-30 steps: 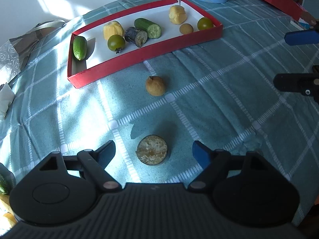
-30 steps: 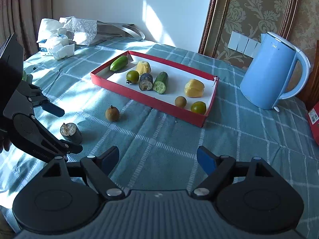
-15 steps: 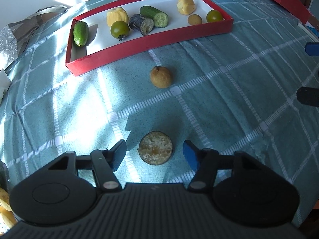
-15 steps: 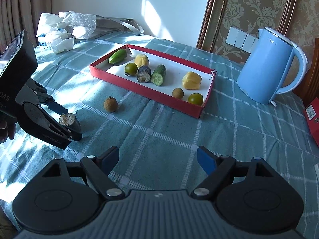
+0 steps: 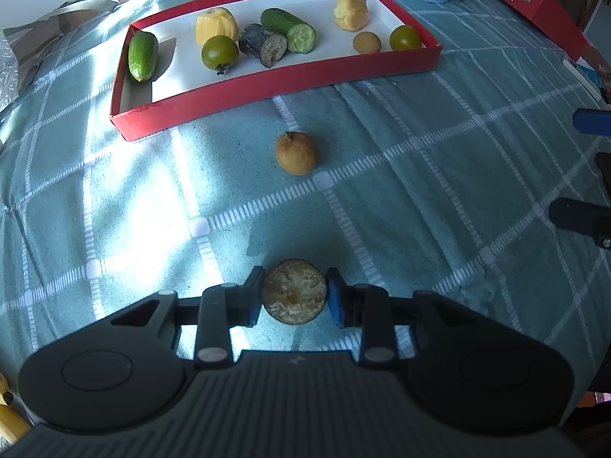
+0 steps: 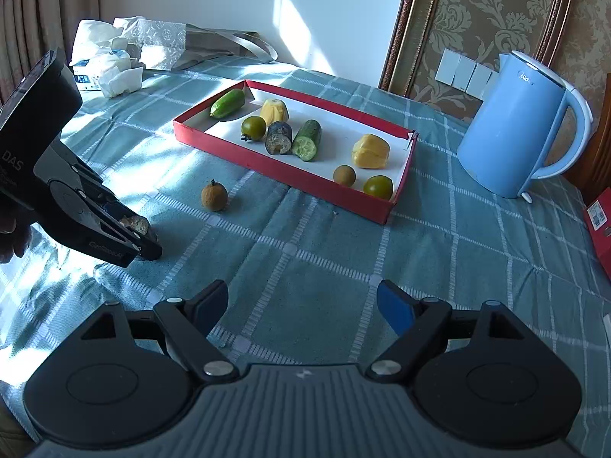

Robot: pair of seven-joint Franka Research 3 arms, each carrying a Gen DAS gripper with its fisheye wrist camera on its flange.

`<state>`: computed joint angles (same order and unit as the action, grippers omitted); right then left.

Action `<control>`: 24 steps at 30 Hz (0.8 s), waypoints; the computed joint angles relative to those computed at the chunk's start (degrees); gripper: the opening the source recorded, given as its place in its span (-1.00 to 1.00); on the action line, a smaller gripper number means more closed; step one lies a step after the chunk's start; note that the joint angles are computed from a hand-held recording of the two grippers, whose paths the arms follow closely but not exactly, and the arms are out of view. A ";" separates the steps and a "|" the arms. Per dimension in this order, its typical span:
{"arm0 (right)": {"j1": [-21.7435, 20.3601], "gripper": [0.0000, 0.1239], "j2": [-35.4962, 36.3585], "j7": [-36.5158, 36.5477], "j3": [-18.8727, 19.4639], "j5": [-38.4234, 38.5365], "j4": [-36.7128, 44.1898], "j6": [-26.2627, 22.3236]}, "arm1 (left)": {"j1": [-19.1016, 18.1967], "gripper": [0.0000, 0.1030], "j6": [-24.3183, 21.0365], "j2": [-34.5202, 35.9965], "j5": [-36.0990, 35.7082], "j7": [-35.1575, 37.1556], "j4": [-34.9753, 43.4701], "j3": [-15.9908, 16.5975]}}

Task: Organize fruits
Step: 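Lower the left gripper onto the round cut fruit slice and close on it, then lift the fruit slice with the left gripper while the right gripper grasps the brown round fruit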

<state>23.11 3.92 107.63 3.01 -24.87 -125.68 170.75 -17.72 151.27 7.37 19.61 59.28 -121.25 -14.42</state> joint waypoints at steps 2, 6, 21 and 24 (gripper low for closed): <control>-0.04 0.38 0.04 -0.25 0.04 0.29 -0.04 0.22 | -0.09 -0.41 0.28 -0.38 0.89 -0.81 -0.26 0.22; -0.22 0.38 0.74 -3.61 0.60 3.93 0.34 1.09 | -0.26 -0.41 -0.03 -1.31 3.84 -3.41 -0.47 0.73; 3.76 0.13 18.51 -25.84 2.55 21.61 20.22 0.92 | 2.19 -0.41 -5.02 -4.77 15.88 -16.61 0.51 2.11; 6.41 -0.23 22.43 -26.48 0.18 22.38 25.46 -2.25 | 2.76 -0.41 -5.77 -5.18 17.57 -18.29 0.69 2.18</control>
<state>29.51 26.35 81.15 3.19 -2.49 -100.22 168.49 -14.97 145.49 2.19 37.17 40.99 -120.56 -12.24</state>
